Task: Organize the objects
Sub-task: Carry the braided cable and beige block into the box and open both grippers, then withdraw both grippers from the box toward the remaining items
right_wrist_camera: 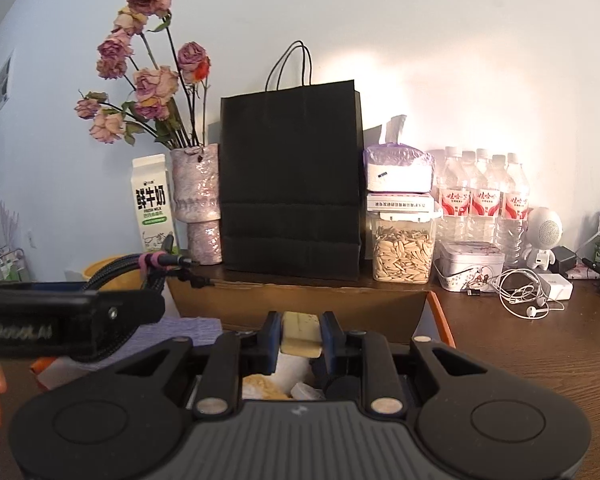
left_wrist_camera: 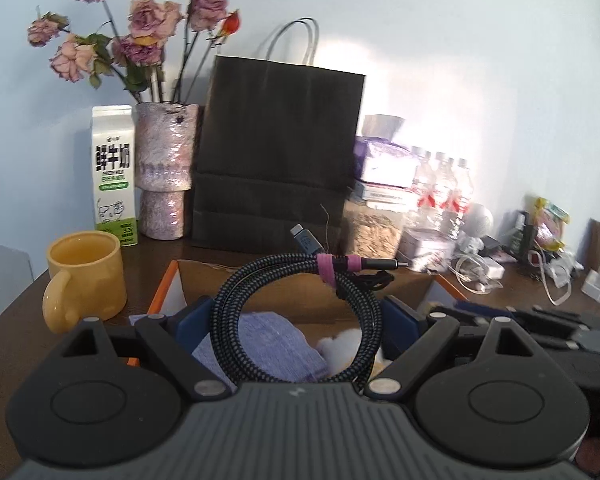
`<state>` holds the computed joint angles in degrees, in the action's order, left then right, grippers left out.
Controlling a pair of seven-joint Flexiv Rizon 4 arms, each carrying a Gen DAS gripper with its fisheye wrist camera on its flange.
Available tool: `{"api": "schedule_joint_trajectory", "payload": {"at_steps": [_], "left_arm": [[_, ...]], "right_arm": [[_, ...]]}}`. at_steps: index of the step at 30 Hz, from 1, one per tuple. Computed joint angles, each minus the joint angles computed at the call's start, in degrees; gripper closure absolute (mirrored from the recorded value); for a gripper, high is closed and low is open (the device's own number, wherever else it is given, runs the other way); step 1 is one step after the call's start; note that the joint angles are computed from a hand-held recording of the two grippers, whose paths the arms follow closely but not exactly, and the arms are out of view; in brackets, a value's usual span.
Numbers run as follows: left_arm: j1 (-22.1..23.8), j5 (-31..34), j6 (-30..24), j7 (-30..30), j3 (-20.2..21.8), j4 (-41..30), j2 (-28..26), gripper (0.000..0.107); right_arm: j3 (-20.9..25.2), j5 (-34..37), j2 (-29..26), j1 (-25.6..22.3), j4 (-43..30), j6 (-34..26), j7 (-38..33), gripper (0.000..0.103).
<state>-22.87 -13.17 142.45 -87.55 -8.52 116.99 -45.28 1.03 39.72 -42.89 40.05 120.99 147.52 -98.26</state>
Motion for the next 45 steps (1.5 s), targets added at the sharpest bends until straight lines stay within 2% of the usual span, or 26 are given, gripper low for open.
{"api": "schedule_joint_trajectory", "payload": {"at_steps": [5,15,18,19,20,21,22,23,38,45], "left_arm": [[-0.22,-0.47,-2.73,1.65,0.32,-1.35,-0.94,0.017],[-1.07,-1.58,-1.66,2.96,0.81,-1.48,-1.54,0.016],[-0.91,-2.00,-1.47,2.49,0.53,-1.62,-1.83,0.009],[-1.35,-3.00,-1.18,2.56,0.79,-1.61,-1.88,0.004],[-2.16,-4.75,-0.88,2.91,1.27,-1.51,-1.84,0.004],[-2.55,-5.88,-0.78,3.06,1.42,-1.37,-1.73,0.004],[-2.34,-5.93,-0.62,2.77,1.24,-1.25,-1.69,0.004],[-2.08,-5.87,-0.57,2.51,1.08,-1.17,-1.65,0.004],[-2.21,-6.11,-1.17,2.79,1.02,-0.87,-1.50,0.004],[-2.12,-5.09,0.19,2.21,0.94,-0.03,-1.15,0.004]], "right_arm": [[-0.12,-0.97,-0.77,-0.91,-0.34,-1.19,0.82,0.082],[-0.76,-1.08,-0.92,-0.19,0.02,-1.64,1.00,0.082],[-1.11,-0.30,-0.87,0.11,-0.20,-2.31,0.87,0.082],[-1.34,0.26,-0.73,0.34,-0.29,-2.87,0.60,0.077],[-1.48,0.73,-0.64,0.44,-0.36,-3.25,0.53,0.058],[-1.78,1.51,-0.66,0.76,-0.58,-3.55,0.27,0.045],[-2.26,2.64,-0.58,1.32,-0.91,-4.18,-0.34,0.014],[-2.18,2.53,-0.71,1.29,-0.87,-3.89,-0.37,0.000],[-1.54,3.08,-0.76,1.35,-0.90,-2.93,-1.68,0.000],[-0.64,2.86,-0.37,1.18,0.29,-1.14,-1.38,0.000]]}}
